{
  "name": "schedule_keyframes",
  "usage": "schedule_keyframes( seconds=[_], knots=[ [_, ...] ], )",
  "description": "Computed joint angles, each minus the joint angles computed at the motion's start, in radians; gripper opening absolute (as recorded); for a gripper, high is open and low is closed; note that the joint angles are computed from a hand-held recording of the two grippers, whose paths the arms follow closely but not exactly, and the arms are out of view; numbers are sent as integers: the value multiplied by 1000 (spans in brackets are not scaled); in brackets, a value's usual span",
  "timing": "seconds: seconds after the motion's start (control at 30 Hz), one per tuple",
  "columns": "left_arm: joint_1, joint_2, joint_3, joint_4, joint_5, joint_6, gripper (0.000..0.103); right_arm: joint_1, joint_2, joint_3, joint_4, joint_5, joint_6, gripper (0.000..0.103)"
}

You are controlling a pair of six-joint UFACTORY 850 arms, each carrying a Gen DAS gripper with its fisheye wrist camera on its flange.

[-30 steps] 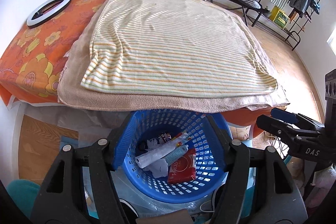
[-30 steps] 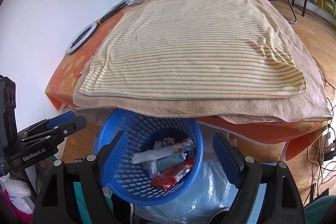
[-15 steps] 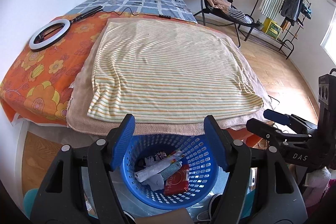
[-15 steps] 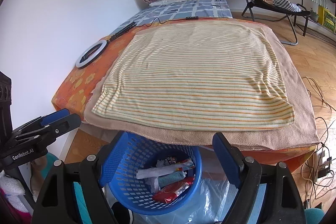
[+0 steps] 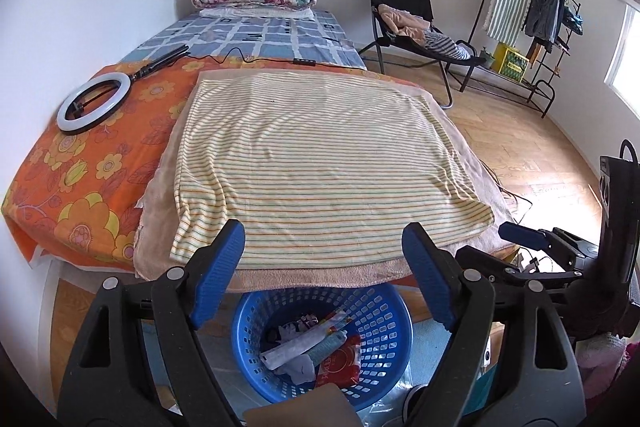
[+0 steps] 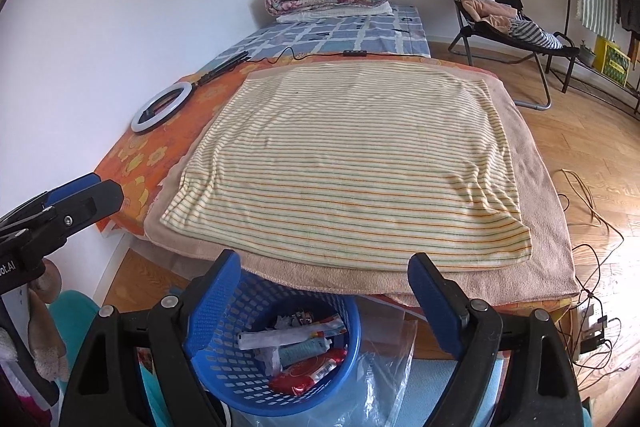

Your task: Collect trash

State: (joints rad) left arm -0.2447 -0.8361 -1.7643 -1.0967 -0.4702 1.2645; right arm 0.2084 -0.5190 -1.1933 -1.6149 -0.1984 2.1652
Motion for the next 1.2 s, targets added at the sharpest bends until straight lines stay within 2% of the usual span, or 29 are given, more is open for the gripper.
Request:
schedule_keyframes(
  seconds=[0.17,0.27,0.37,0.53,0.67,0.8,1.2],
  knots=[
    [-3,-2,-6,40,4,-51,85,-2,7,6,26,1,-8,87],
    [-3,2,-1,37,12,-59,94,4,13,7,47,-15,-20,88],
    [0,5,3,18,5,-45,95,9,20,9,68,-29,-32,88],
    [0,2,-6,43,-2,-73,96,11,29,16,33,-38,10,90],
    [-2,-3,-12,80,0,-124,101,13,35,22,-14,-48,60,94],
    [-1,-5,-15,100,4,-147,101,13,39,20,-14,-56,58,98],
    [5,-12,-29,130,-9,-185,101,18,43,19,-15,-70,69,99]
  ],
)
